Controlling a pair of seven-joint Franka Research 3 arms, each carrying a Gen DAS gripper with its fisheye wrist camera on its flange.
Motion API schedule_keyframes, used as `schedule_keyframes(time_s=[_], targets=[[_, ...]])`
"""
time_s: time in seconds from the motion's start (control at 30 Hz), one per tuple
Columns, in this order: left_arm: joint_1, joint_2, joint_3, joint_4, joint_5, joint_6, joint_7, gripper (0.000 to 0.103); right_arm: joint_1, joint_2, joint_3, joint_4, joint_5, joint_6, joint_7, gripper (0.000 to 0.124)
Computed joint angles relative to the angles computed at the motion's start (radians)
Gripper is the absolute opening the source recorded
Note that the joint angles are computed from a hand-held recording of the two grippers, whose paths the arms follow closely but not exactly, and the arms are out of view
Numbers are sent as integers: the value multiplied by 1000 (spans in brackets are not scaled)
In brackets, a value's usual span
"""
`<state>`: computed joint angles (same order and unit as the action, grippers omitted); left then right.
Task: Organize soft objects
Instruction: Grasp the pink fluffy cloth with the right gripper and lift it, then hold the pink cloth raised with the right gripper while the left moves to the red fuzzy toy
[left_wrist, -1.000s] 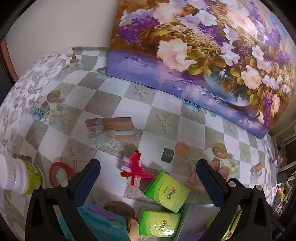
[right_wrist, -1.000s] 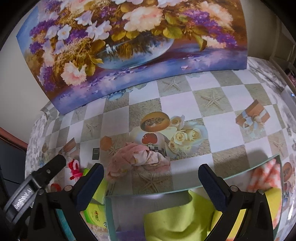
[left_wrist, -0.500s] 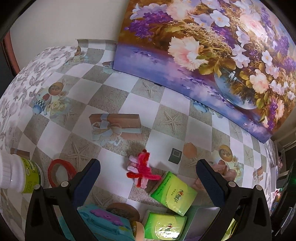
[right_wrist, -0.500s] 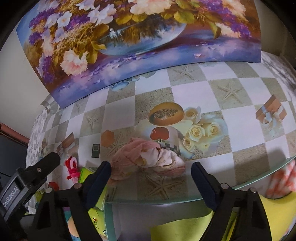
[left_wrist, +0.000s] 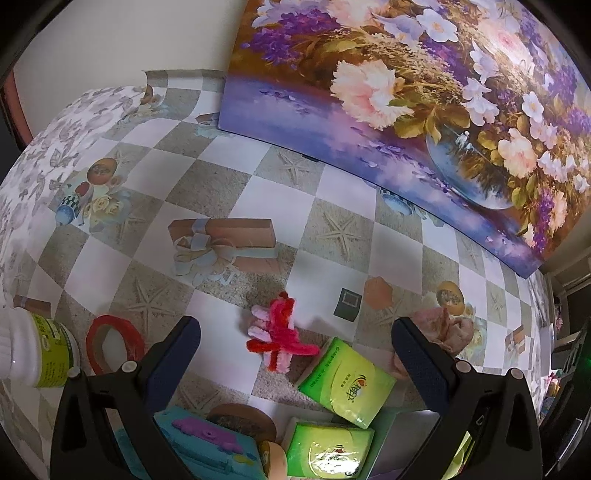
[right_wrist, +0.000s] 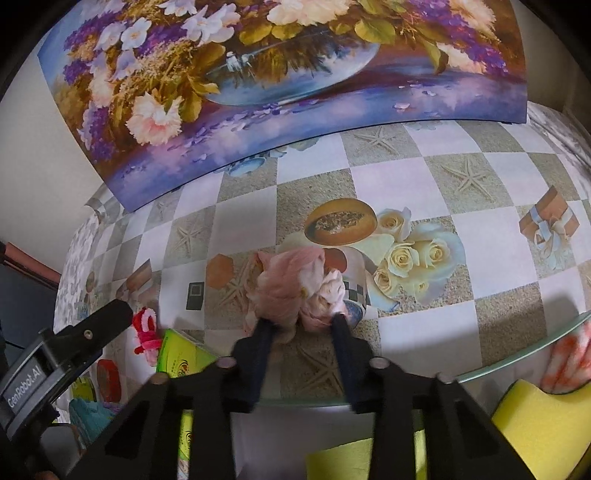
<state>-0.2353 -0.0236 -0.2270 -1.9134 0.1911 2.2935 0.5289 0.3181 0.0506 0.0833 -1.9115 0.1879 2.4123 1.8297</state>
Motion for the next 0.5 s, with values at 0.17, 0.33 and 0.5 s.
schedule_keyframes(time_s=[0.17,0.33,0.5], targets=[[-1,1,0,3,19,-4,9,103,2,-5,0,-4,-14,7,9,12],[-1,1,0,-2,10,13,26,102,-1,-13,0,-17,10,26,-10,7],[-3,15,0,14,2,1,51,93,-3,-27,0,-35,24,49,-25,4]])
